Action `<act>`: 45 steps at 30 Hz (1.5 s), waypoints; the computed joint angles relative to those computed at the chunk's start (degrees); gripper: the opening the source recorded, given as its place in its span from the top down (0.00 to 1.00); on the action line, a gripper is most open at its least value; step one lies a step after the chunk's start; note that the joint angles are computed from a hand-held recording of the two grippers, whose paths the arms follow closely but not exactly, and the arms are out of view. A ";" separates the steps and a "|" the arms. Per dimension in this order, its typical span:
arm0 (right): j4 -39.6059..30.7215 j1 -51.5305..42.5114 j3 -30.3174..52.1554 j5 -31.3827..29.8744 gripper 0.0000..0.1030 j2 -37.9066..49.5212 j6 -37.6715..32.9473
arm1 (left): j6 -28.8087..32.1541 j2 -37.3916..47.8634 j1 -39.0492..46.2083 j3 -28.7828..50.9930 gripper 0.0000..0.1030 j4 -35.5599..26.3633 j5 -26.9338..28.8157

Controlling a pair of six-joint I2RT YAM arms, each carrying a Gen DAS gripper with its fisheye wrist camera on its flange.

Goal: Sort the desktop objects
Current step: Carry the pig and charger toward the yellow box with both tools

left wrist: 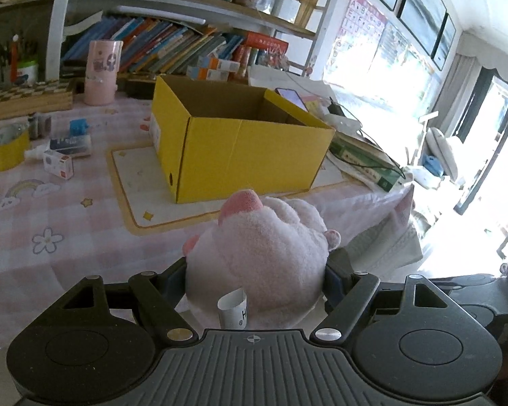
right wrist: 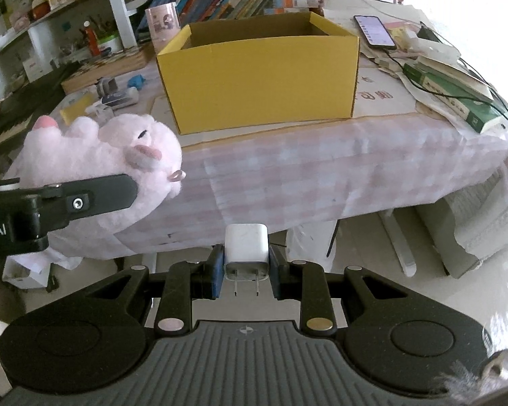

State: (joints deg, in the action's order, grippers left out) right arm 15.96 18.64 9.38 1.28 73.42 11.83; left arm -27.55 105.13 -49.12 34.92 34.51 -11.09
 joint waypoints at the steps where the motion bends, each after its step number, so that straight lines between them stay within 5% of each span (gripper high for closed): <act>1: 0.07 -0.64 0.36 -0.57 0.76 0.36 -0.66 | -0.03 0.02 0.11 0.46 0.22 -0.26 -0.03; 24: 1.10 -19.47 19.76 -17.50 0.76 6.81 -15.56 | 6.63 4.85 4.11 22.16 0.22 -4.72 -1.20; 35: 1.59 -24.15 40.35 -25.16 0.76 24.58 -24.70 | 5.23 16.71 6.16 40.49 0.22 -9.79 -4.39; 45: -11.32 -24.07 67.74 -26.46 0.76 46.08 -42.47 | 3.10 32.16 9.41 65.05 0.22 -26.85 -5.36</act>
